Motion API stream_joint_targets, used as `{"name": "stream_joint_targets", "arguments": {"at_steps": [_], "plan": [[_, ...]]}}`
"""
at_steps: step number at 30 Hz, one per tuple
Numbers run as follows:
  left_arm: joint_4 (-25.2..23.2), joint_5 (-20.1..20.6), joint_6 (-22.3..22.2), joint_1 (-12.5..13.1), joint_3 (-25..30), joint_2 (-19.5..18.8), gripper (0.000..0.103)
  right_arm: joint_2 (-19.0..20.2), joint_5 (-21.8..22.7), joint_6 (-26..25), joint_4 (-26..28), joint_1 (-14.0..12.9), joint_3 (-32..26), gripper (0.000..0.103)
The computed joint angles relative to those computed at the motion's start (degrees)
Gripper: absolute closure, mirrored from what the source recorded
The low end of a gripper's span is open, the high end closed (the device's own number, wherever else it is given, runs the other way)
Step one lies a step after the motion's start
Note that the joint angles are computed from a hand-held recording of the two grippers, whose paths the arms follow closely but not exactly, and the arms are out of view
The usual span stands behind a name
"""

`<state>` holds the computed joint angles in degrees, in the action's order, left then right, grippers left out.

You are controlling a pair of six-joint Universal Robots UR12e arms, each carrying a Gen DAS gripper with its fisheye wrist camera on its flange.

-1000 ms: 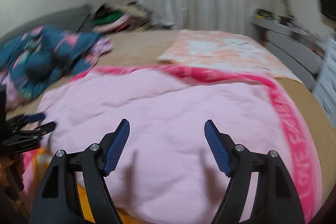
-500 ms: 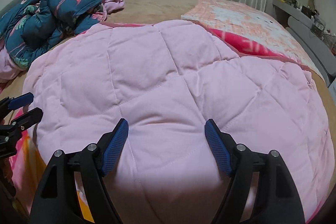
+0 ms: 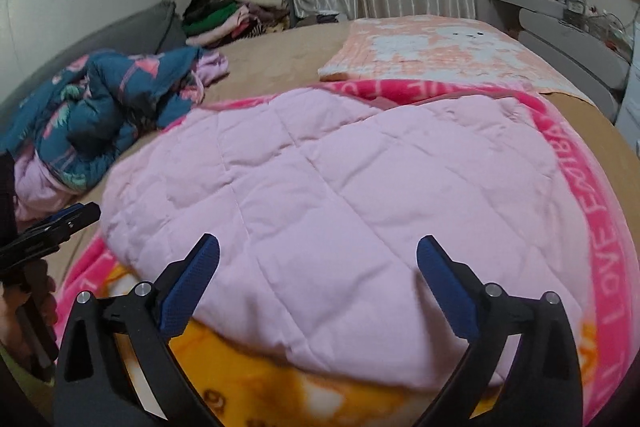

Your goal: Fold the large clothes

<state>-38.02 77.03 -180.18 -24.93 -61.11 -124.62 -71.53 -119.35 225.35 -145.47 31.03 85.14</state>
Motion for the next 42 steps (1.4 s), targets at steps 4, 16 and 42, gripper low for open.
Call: {"name": "stream_joint_targets", "arguments": {"at_steps": [4,16,42], "plan": [[1.3,-0.3,-0.4,0.21,-1.22,1.34,0.009,-1.79,-3.16,0.7,-1.89,1.34,1.5,0.004],[4.41,-0.59,-0.55,0.72,-5.57,5.22,0.009,-3.98,-10.6,1.22,-2.94,5.26,2.37,0.004],[-2.07,-4.03,-7.19,2.42,-9.9,5.52,0.009,-9.74,-11.14,31.33,10.77,5.79,13.19,0.004]]}}
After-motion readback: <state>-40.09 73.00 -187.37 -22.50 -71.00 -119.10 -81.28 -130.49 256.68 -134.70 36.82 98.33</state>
